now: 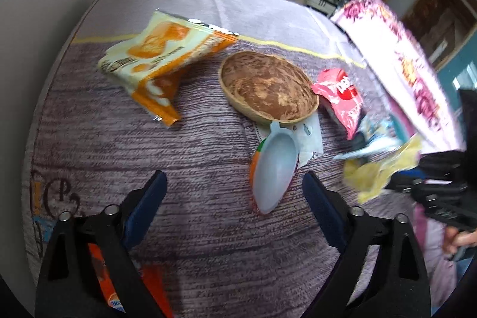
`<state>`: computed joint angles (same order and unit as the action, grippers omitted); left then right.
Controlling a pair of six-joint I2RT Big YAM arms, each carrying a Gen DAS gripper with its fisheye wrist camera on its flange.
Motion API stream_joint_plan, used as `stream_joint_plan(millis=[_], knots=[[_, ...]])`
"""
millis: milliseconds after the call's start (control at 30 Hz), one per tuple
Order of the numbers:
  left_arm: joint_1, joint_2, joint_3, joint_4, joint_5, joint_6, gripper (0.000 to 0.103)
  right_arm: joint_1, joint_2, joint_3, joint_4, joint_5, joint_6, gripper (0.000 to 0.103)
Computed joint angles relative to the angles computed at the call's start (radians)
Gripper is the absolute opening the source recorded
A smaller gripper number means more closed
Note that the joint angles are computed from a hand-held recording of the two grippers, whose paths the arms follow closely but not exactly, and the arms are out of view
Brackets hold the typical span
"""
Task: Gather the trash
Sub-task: 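Grasp the white plastic scoop with the left tool while the right tool lifts the bag, then carry the scoop and bag over the teal bin and open both tools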
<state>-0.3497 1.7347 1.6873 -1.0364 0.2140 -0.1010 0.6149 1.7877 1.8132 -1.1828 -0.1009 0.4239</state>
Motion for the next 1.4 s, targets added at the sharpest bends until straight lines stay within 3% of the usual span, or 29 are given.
stream_joint_plan(millis=[67, 100, 167, 267, 667, 900, 1167, 1400], knots=[[-0.019, 0.027, 0.028, -0.028, -0.006, 0.016, 0.063, -0.004, -0.018, -0.016, 0.021, -0.022, 0.019, 0.007], [-0.028, 0.039, 0.041, -0.04, -0.011, 0.024, 0.059, -0.004, -0.03, -0.026, 0.035, -0.031, 0.029, 0.007], [-0.045, 0.056, 0.055, -0.05, -0.035, 0.04, 0.036, -0.015, -0.065, -0.059, 0.067, -0.043, 0.034, 0.007], [-0.063, 0.069, 0.062, -0.055, -0.067, 0.045, 0.009, -0.022, -0.127, -0.111, 0.106, -0.054, 0.059, 0.007], [-0.072, -0.052, -0.005, -0.02, -0.089, 0.012, 0.005, -0.04, -0.286, -0.235, 0.221, -0.035, 0.144, 0.007], [-0.106, -0.098, 0.029, -0.001, -0.088, -0.01, 0.005, -0.039, -0.342, -0.261, 0.26, 0.001, 0.156, 0.007], [-0.175, -0.062, 0.107, -0.015, -0.057, -0.005, 0.005, -0.073, -0.421, -0.33, 0.282, 0.082, 0.169, 0.007], [-0.262, 0.047, 0.218, -0.043, -0.018, -0.018, 0.005, -0.147, -0.519, -0.446, 0.277, 0.15, 0.235, 0.007]])
